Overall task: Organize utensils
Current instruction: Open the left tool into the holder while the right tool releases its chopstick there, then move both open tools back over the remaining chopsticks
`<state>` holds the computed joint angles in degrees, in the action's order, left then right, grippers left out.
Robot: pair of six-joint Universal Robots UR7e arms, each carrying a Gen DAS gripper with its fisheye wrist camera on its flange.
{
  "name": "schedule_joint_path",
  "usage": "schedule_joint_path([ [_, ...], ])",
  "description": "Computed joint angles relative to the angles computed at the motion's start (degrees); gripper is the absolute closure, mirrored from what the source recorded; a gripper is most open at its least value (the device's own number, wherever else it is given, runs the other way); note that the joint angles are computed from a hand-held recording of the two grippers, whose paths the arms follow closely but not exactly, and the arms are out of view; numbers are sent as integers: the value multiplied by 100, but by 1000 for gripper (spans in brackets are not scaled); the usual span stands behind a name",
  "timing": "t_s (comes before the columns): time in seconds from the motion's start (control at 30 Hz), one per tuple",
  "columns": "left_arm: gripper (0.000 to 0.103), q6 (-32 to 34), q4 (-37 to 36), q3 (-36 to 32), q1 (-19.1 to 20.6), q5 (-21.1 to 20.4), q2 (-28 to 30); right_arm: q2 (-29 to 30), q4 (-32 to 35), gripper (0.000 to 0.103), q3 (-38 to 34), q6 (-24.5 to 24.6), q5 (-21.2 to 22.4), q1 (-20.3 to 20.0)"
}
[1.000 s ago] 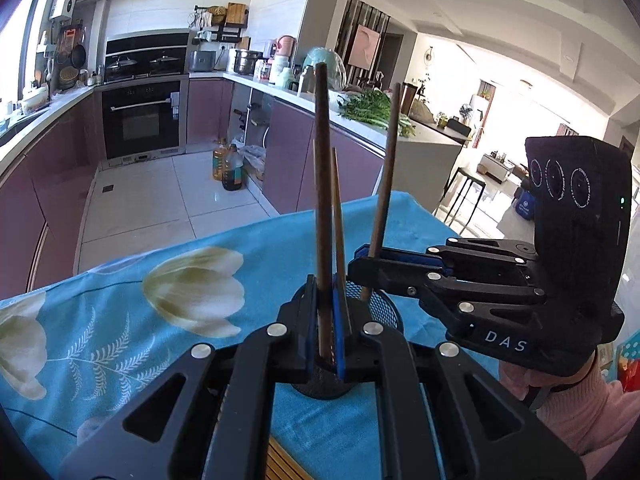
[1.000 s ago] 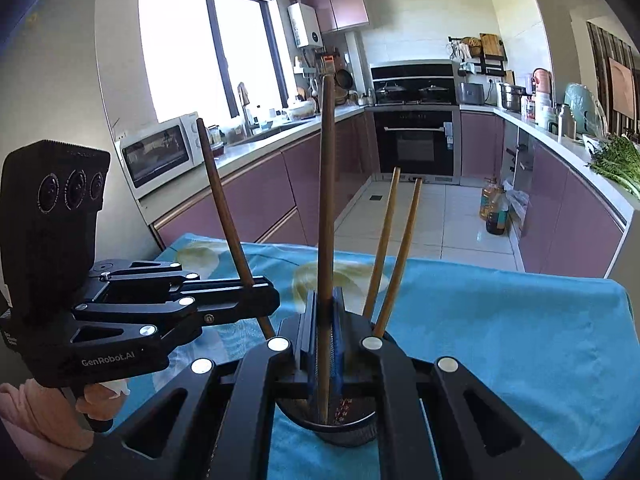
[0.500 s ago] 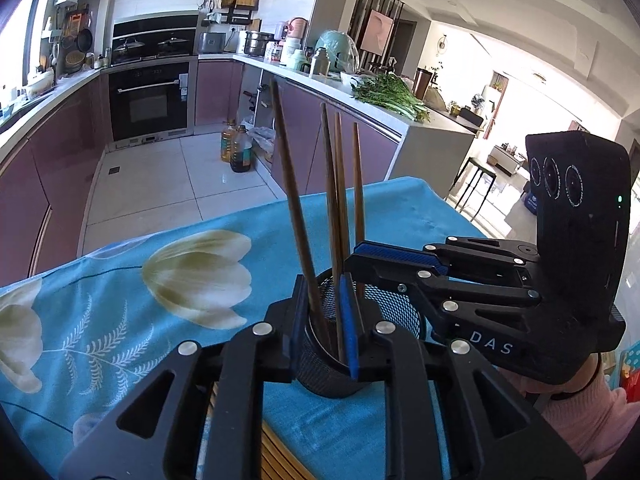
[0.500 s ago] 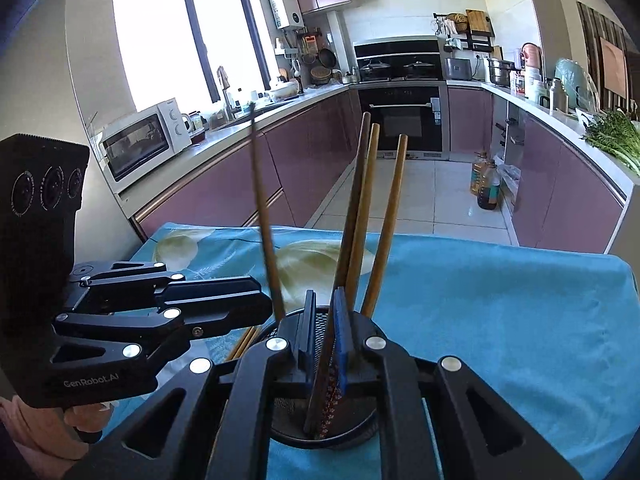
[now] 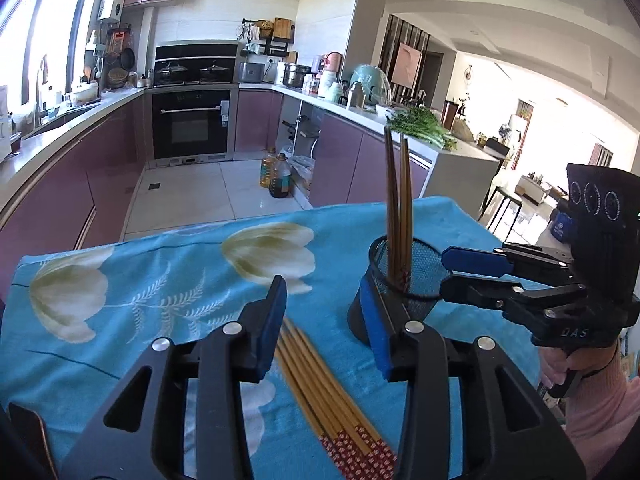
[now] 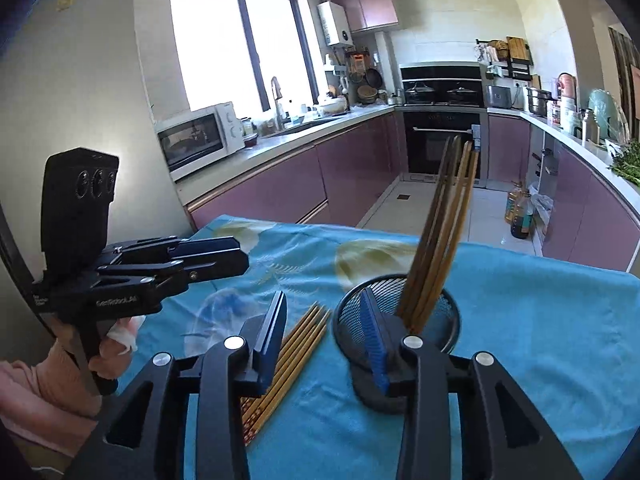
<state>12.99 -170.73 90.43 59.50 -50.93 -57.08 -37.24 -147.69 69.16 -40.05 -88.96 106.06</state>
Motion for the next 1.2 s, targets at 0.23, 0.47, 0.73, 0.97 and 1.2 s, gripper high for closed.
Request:
schedule_joint_path([
  [0.23, 65, -517, 549, 495, 192, 327, -151, 127, 334, 67, 321, 78, -517, -2],
  [0.47, 65, -973, 1039, 607, 327, 335, -137, 256, 296, 67, 501, 215, -896, -5],
  [0.73, 63, -1024, 1233, 522, 324, 457, -19, 278, 175, 67, 569, 246, -1108, 48],
  [0.97, 63, -1011, 1356, 411, 334, 644, 111, 320, 122, 67, 541, 224, -1234, 62],
  [1.2, 65, -971, 1421, 408, 293, 909, 173, 351, 148, 68, 476, 199, -1394, 83],
])
